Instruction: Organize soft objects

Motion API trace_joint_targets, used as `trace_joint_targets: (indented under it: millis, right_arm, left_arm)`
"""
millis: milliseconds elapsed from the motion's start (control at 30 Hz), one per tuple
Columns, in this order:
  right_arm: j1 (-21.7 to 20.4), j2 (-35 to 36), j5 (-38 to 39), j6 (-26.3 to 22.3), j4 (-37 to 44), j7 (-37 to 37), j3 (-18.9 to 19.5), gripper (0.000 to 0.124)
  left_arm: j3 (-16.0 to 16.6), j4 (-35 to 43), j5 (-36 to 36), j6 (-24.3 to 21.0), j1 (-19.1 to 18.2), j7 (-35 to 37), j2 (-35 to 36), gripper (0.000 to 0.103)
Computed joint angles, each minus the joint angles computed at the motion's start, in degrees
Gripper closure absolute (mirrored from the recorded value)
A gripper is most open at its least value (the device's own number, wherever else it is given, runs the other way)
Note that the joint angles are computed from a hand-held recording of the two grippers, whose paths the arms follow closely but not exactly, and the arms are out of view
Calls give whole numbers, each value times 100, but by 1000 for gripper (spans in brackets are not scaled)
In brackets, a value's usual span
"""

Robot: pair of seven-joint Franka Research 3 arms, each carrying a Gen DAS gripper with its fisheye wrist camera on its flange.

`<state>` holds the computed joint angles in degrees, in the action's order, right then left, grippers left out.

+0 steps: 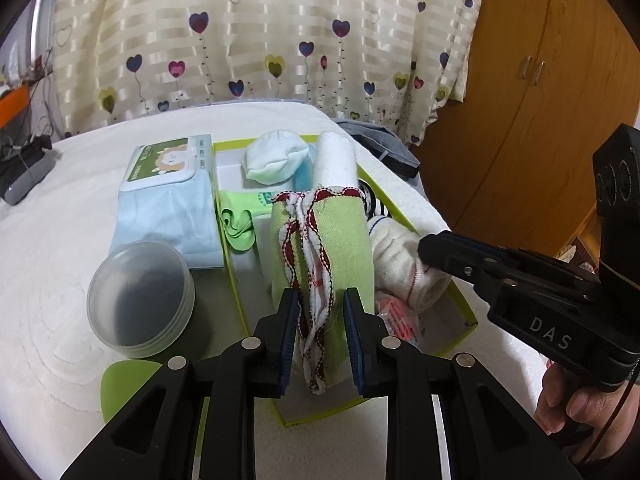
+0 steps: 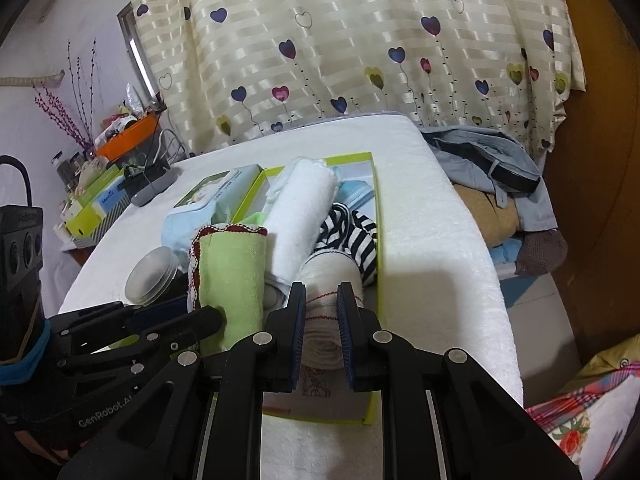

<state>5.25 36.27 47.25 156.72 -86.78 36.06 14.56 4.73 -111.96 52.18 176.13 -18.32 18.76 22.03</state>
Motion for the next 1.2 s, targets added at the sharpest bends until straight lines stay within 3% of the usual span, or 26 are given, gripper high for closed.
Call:
trace_joint_targets:
  millis: [133, 267, 400, 533, 700, 967, 1200]
  right_arm:
    - [45, 30, -105, -59, 61, 138, -55, 107]
    - [8, -41, -25, 62, -31, 67, 25, 107]
    - [-32, -347, 166, 403, -448, -314, 150, 100]
    - [-96, -675, 507, 687, -876, -782, 300, 80]
    - [-107, -1096, 1049, 909, -1370, -1339, 354, 80]
    - [134, -1663, 1875, 1010, -1992, -1907, 140, 80]
    - [495, -1988, 2185, 1122, -2409, -2171, -111, 80]
  left_arm:
    - [-111, -64, -159, -28, 95, 149, -68, 82]
    - [144, -86, 108, 105, -85, -124, -99, 78]
    - [423, -180, 659, 198, -289, -702, -239, 75]
    - [560, -294, 1441, 185, -403, -1485, -433, 75]
    - [576, -519, 2556, -18, -462, -2579, -812, 74]
    - [94, -1008, 3553, -418, -195, -3470, -1376, 67]
    - [-394, -1459, 3674, -683, 229, -3665, -1750, 67]
